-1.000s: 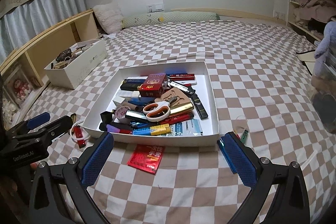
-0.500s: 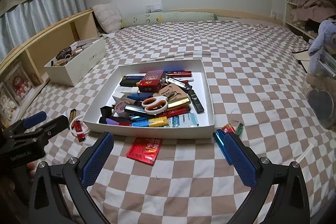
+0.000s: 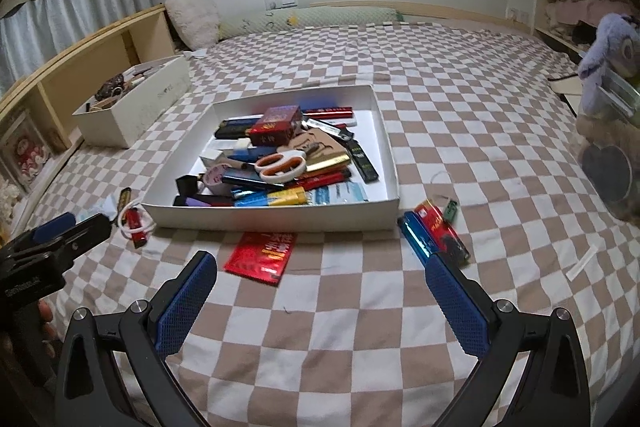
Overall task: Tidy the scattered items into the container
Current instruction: 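Open both tools and withdraw them from the white tray, then grasp the white medicine packet with the left tool while the right tool reaches the blue lighter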
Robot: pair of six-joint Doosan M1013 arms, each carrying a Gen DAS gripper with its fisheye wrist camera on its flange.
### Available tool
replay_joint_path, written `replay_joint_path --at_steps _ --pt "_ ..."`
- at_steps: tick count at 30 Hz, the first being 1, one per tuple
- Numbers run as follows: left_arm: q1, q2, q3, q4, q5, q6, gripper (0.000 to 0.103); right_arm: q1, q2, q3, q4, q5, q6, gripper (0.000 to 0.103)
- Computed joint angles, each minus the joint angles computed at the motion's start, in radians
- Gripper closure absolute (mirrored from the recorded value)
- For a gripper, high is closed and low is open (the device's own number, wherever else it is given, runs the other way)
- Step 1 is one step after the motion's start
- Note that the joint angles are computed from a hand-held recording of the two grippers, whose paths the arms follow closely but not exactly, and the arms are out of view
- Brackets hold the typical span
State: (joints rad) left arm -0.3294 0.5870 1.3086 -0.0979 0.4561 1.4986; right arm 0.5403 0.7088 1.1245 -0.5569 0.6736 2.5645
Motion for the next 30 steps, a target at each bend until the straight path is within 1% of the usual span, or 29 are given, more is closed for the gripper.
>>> replay_joint_path --at_steps 3,7,10,12,15,18,21,23,26,30 --pt "0.002 0.007 -0.002 0.064 0.020 -0.070 0.000 0.001 -0.003 0.018 -0.024 -0.015 0.046 0.000" --pt "0.012 0.017 -0.002 0.099 0.031 -0.129 0.000 0.006 -0.006 0.044 -0.100 -0.022 0.103 0.000" --pt "0.019 0.025 0.000 0.146 0.037 -0.189 0.000 0.010 -0.005 0.060 -0.141 -0.030 0.102 0.000" --pt "0.024 0.033 -0.004 0.172 0.050 -0.224 0.000 0.010 -0.002 0.064 -0.139 -0.021 0.079 0.000" --pt "0.034 0.045 -0.011 0.173 0.067 -0.247 0.000 0.011 0.003 0.069 -0.133 -0.008 0.064 0.000" --pt "0.045 0.052 -0.014 0.199 0.069 -0.295 0.000 0.009 0.008 0.070 -0.108 0.003 0.051 0.000" --pt "0.054 0.058 -0.016 0.293 0.076 -0.441 0.000 -0.001 0.018 0.061 -0.020 0.024 0.012 0.000" --pt "0.067 0.065 -0.025 0.302 0.091 -0.497 0.000 -0.007 0.021 0.060 0.027 0.022 -0.018 0.000" --pt "0.083 0.079 -0.041 0.306 0.110 -0.547 0.000 -0.010 0.024 0.061 0.055 0.017 -0.057 0.000" --pt "0.095 0.102 -0.073 0.386 0.146 -0.647 0.000 -0.014 0.023 0.069 0.086 -0.004 -0.084 0.000"
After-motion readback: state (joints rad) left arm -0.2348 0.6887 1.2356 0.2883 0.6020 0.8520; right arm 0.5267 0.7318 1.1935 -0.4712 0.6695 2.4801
